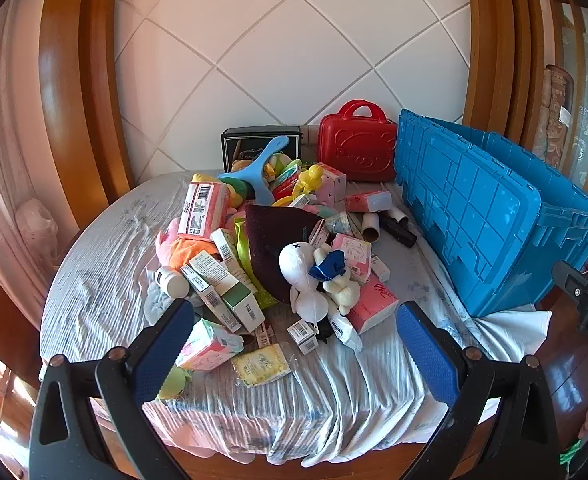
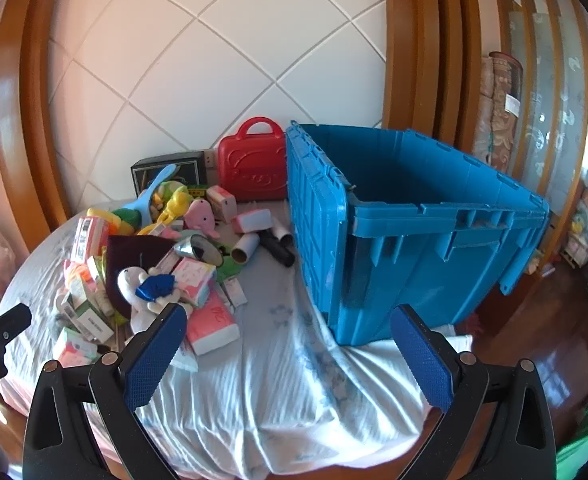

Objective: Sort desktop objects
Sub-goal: 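Move both tools toward the pile of items on the table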

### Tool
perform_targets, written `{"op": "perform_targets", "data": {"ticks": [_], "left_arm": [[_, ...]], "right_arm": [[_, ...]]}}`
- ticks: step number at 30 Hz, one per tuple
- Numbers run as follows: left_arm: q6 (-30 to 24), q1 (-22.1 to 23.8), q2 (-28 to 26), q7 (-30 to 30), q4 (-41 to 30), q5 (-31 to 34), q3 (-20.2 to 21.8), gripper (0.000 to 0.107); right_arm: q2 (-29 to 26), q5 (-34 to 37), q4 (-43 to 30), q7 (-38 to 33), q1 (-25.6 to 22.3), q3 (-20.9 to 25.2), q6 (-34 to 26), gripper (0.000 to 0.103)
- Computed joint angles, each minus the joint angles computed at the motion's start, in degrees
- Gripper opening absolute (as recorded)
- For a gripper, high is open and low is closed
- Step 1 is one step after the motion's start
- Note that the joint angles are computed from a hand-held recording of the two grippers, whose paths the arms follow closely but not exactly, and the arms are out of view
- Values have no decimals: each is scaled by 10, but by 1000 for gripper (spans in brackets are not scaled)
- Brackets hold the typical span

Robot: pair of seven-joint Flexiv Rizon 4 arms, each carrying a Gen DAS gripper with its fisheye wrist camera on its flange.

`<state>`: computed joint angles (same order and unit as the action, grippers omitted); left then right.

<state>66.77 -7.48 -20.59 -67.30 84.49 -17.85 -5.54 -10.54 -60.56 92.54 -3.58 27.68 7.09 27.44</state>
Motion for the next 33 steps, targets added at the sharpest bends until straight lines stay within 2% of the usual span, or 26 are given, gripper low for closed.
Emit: {"op": "perform_targets", "data": {"ticks": [13, 18, 22, 24, 26, 33], "left_arm": [[-3, 13, 0, 18, 9, -28, -11, 103], [-20, 11, -14, -15, 8, -3, 16, 103], [-47, 21, -38, -45, 2, 27, 40, 103], [-57, 28, -53, -56, -3, 46, 51, 103], [-57, 39, -71, -57, -8, 62, 58, 103], [-80, 84, -136, -18, -42, 57, 48, 103]], "right_arm": [[-12, 3, -12, -9, 8, -3, -6, 103], [-24, 7, -12, -13, 5, -5, 33, 103], [-67, 47, -39, -47, 6, -11, 81, 103], [-98, 84, -58, -78, 5, -13, 129, 103], [-135, 125, -89, -110, 12, -17, 149, 103], [-271, 250, -240, -210, 49, -25, 130, 103]]}}
